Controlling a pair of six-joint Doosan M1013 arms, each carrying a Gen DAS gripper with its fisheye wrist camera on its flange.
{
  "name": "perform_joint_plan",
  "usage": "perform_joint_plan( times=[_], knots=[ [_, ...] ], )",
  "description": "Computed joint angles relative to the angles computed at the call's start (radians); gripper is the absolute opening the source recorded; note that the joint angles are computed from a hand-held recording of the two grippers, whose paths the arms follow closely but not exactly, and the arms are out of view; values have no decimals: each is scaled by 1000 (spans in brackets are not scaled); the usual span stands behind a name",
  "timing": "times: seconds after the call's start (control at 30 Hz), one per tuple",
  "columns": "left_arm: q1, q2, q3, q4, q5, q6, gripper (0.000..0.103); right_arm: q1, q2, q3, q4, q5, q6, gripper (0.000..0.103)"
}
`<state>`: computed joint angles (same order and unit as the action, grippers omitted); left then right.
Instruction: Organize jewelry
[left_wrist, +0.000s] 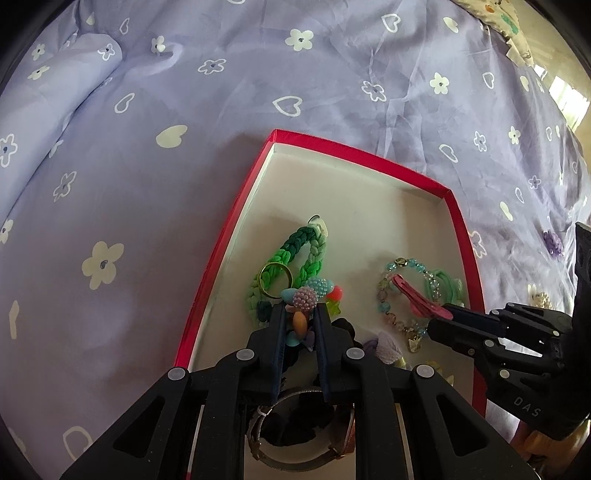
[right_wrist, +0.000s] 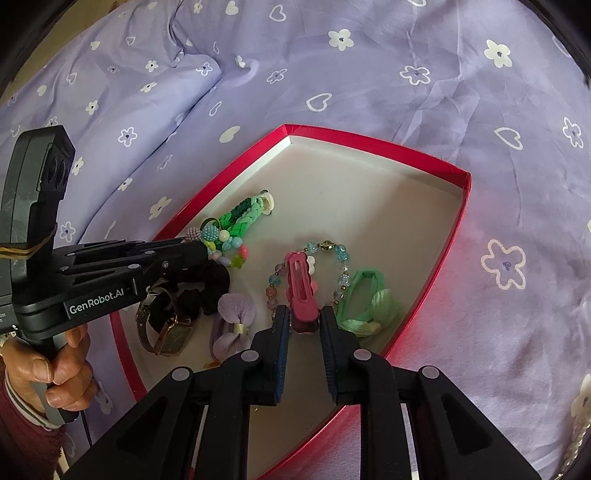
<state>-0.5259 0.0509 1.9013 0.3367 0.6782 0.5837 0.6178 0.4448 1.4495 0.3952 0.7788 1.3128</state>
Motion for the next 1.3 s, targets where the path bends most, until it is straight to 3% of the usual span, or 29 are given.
perform_joint_plan(
  times=[0.1,0.27,0.43,0.5,0.77,0.9,1.23,1.3],
  knots=[
    [0,0,0,-2,7,0,16,0,1,-1,1,1,3,19],
    [1,0,-1,-3,17,-8,18,0,-2,2,20,-10,-7,37],
    [-5,-3,-2,8,35,-24,25,-1,-7,9,31,-13,-7,38],
    [-7,-5,-3,14,41,-31,33,-2,-10,14,34,-18,-4,39],
    [-14,-14,0,22,52,-48,39,-5,-31,31,60,-42,-26,54],
    [-23,-22,2,46,63,-70,52,-8,-43,44,71,-52,-31,61],
    [-46,-72,28,65,76,-134,66,-18,-90,97,129,-100,-51,65],
    [-56,-96,44,78,72,-175,79,-21,-104,114,152,-114,-53,69]
  ],
)
